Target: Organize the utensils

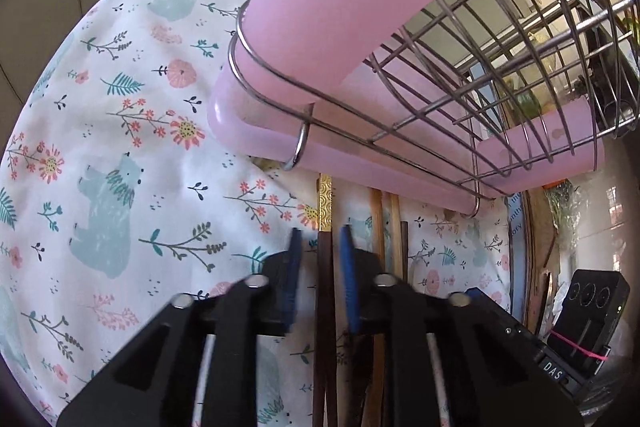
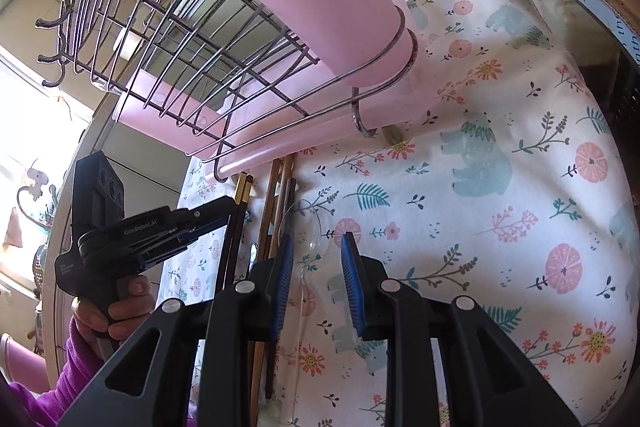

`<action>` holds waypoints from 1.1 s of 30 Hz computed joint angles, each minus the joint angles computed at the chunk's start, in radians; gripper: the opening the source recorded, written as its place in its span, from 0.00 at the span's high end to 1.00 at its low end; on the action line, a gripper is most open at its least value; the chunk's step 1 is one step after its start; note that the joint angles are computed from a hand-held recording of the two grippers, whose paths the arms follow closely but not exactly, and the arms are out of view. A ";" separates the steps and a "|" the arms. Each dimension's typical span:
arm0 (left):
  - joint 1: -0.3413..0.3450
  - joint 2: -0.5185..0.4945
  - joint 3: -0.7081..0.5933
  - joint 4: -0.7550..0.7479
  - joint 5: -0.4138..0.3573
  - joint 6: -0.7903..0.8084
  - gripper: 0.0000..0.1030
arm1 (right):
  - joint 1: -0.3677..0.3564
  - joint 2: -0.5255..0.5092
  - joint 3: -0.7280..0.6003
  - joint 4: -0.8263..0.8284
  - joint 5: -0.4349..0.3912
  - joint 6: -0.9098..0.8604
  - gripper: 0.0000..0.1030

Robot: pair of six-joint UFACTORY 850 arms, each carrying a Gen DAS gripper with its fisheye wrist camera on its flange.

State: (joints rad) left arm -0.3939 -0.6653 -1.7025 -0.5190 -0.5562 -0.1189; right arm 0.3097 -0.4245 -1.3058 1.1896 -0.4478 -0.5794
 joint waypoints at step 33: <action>-0.015 0.002 0.001 0.210 -0.078 -0.109 0.92 | 0.057 -0.155 -0.220 -0.483 -0.065 0.379 0.77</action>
State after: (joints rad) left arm -0.4089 -0.6633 -1.7016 -0.3094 -0.6339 -0.2277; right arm 0.3664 -0.5793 -1.5262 0.7068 -0.5128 -0.2005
